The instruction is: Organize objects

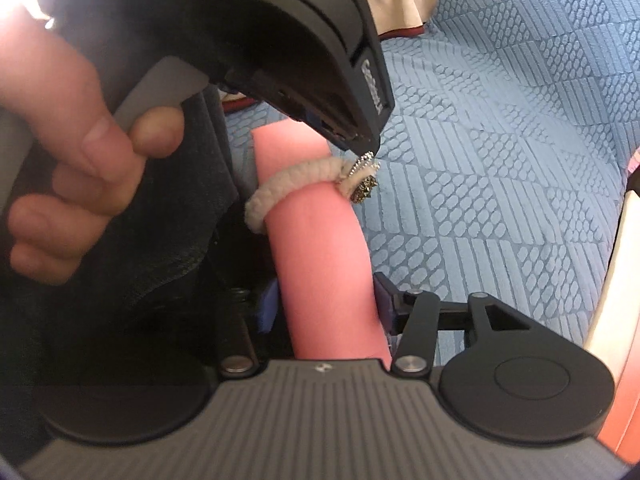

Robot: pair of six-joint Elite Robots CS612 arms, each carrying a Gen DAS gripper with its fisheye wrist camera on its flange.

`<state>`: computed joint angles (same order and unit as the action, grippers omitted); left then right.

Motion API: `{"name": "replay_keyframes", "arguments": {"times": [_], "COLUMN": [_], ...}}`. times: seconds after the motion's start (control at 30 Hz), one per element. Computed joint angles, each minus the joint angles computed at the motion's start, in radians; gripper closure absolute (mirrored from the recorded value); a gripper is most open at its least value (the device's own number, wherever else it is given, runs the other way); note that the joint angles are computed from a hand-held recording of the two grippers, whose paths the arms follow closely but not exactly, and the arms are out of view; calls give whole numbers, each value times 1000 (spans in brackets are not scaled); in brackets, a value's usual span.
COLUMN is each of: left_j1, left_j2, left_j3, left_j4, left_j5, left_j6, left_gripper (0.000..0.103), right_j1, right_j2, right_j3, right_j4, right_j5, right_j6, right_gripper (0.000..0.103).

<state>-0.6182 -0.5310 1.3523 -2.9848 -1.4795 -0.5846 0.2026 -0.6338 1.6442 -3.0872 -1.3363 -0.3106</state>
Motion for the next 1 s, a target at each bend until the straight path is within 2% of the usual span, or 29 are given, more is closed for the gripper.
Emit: {"name": "replay_keyframes", "arguments": {"times": [0.1,0.27,0.43,0.53,0.63,0.7,1.0], "left_j1": [-2,-15,-14,-15,-17,-18,-28], "left_j2": [-8,-31,-48,-58,-66,-71,-86], "left_j3": [10,39,56,66,76,80,104], "left_j4": [-25,-73,-81,-83,-87,-86,-91], "left_j5": [5,78,84,81,76,72,51], "left_j6": [3,23,11,3,-2,-2,-13], "left_gripper": [92,92,92,92,92,92,92], "right_j1": [2,6,-1,-2,-8,-8,-18], "right_j2": [-3,-12,-32,-37,-49,-44,-56], "right_j3": [11,20,42,46,56,50,62], "right_j4": [-20,-25,-26,-36,-39,-44,-79], "right_j5": [-14,-45,-49,-82,-85,-116,-148], "right_j6": [35,100,195,238,281,296,433], "right_gripper": [53,53,53,54,54,56,60]}}
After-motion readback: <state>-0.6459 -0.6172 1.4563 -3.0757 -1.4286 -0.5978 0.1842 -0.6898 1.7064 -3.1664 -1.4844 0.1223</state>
